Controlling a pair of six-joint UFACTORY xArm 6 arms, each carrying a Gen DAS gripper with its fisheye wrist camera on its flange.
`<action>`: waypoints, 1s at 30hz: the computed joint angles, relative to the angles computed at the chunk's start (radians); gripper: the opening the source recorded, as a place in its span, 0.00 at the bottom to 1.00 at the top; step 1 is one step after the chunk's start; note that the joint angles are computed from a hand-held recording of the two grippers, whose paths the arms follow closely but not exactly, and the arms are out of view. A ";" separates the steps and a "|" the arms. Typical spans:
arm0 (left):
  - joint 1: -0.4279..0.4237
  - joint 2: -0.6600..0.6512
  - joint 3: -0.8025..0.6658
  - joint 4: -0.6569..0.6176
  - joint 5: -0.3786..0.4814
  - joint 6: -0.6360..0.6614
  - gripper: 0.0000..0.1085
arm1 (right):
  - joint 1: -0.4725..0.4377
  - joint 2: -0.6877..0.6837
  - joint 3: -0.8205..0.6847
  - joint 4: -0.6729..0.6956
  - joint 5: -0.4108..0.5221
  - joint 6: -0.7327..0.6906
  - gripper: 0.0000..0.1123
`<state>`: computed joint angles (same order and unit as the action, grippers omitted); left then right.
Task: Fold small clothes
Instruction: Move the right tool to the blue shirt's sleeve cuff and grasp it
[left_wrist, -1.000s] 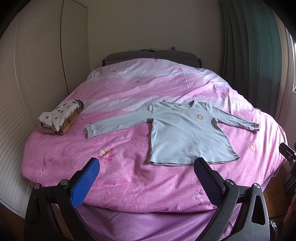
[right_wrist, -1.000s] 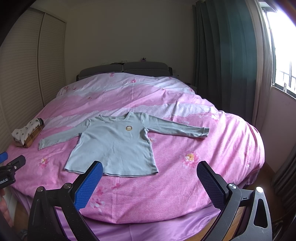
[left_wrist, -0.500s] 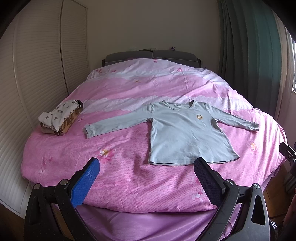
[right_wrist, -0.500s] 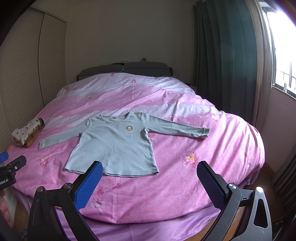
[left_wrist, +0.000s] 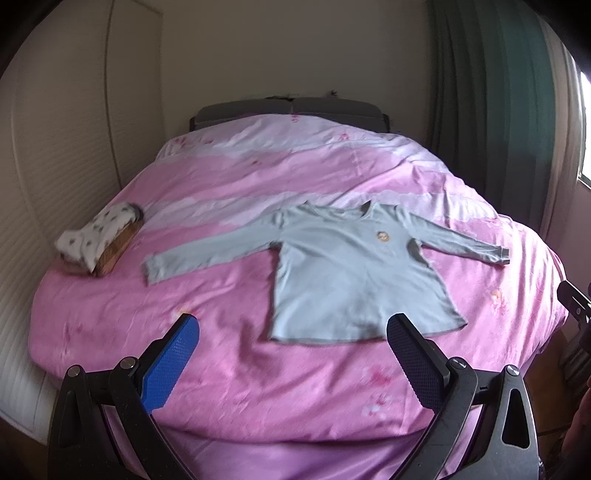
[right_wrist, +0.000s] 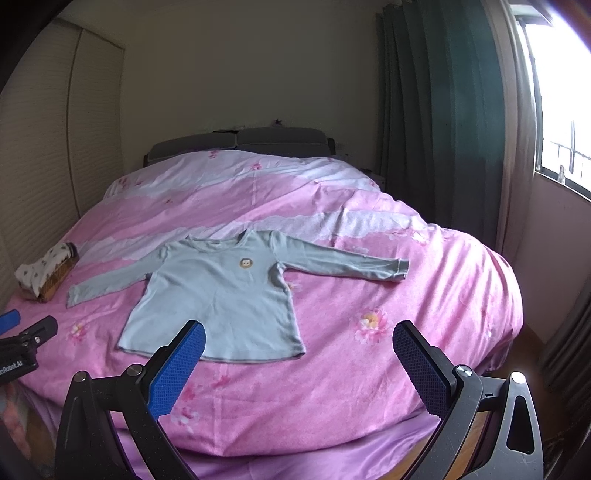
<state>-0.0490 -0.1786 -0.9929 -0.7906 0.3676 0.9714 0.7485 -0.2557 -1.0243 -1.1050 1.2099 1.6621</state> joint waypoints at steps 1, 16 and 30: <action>-0.014 0.011 -0.012 0.004 -0.007 -0.008 0.95 | -0.009 0.002 -0.006 -0.001 0.005 -0.006 0.92; -0.283 0.274 -0.261 0.199 -0.125 -0.263 0.95 | -0.344 -0.139 0.129 -0.089 -0.177 0.034 0.92; -0.406 0.671 -0.654 0.644 -0.150 -0.771 0.95 | -0.756 -0.012 0.154 -0.221 -0.584 0.042 0.65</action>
<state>-0.4547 0.4926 -1.6470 -0.1466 0.2172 0.2007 -0.0078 -0.2678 -0.8707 -1.3260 0.6259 1.7044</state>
